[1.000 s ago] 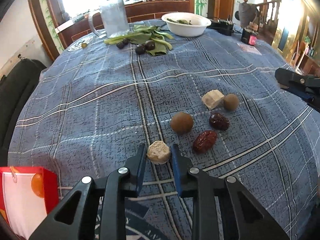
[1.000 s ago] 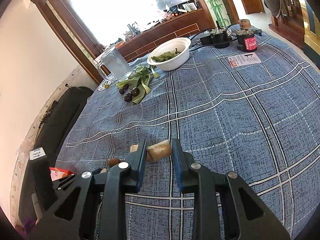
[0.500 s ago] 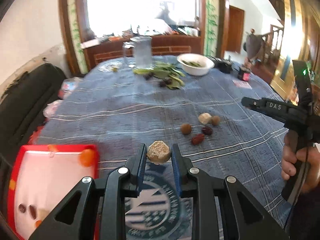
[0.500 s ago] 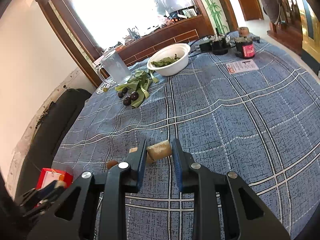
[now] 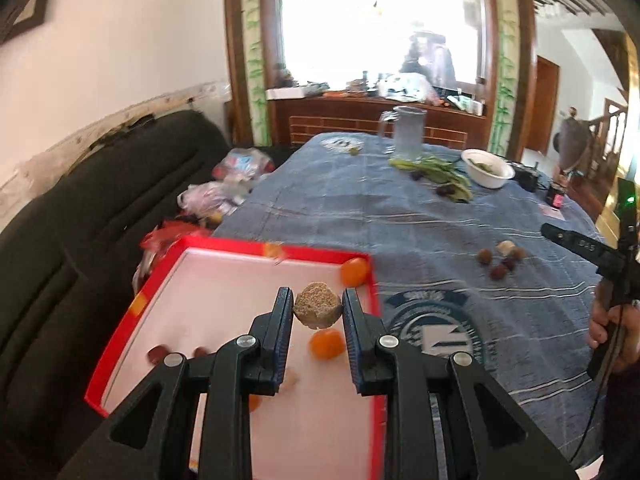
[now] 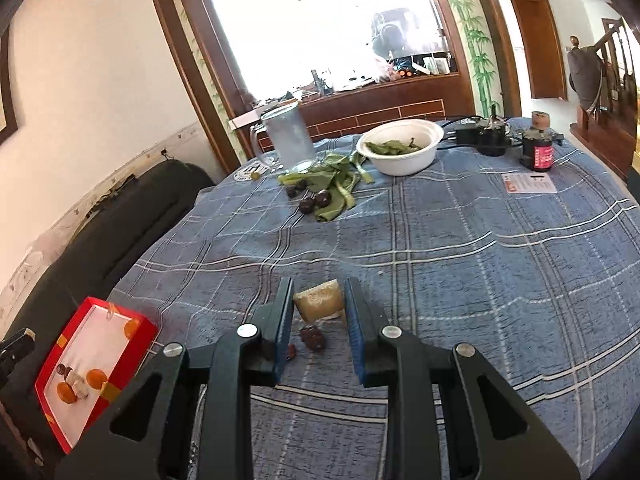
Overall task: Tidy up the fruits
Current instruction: 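Carry the cube and pastry over the red tray and release both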
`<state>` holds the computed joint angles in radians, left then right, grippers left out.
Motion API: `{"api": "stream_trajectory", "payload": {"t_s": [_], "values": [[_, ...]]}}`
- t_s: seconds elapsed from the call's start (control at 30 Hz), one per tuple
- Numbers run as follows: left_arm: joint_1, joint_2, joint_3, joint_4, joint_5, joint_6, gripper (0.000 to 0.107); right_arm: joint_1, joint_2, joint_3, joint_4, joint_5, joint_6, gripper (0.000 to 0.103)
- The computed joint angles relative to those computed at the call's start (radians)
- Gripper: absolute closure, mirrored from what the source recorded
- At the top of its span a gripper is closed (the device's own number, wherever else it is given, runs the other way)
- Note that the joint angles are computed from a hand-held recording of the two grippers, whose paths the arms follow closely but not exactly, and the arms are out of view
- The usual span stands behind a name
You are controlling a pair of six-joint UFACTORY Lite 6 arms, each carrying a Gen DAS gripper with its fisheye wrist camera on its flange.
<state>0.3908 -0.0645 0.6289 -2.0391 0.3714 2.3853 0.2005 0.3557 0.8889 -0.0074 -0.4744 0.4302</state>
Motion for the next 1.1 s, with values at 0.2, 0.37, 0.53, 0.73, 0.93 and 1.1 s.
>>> {"api": "stream_trajectory", "payload": {"t_s": [0.2,0.37,0.53,0.73,0.93,1.1], "values": [[0.104,0.085,0.047,0.063,0.058,-0.038,0.083,0.139,-0.030,0.028,0.062,0.070,-0.030,0.076],[0.174,0.132,0.066,0.079,0.101,-0.014,0.083,0.348,0.008,0.147,0.135,0.126,-0.109,0.075],[0.225,0.199,0.083,0.037,0.108,0.069,0.083,0.499,0.141,0.324,0.088,0.172,-0.064,0.075],[0.228,0.243,0.069,-0.145,0.098,0.284,0.083,0.624,0.289,0.476,0.127,0.215,-0.124,0.075],[0.217,0.264,0.058,-0.307,0.113,0.471,0.083,0.672,0.399,0.598,0.021,0.290,-0.021,0.075],[0.216,0.293,0.073,-0.386,0.108,0.552,0.082,0.687,0.452,0.637,0.050,0.317,-0.057,0.075]]}}
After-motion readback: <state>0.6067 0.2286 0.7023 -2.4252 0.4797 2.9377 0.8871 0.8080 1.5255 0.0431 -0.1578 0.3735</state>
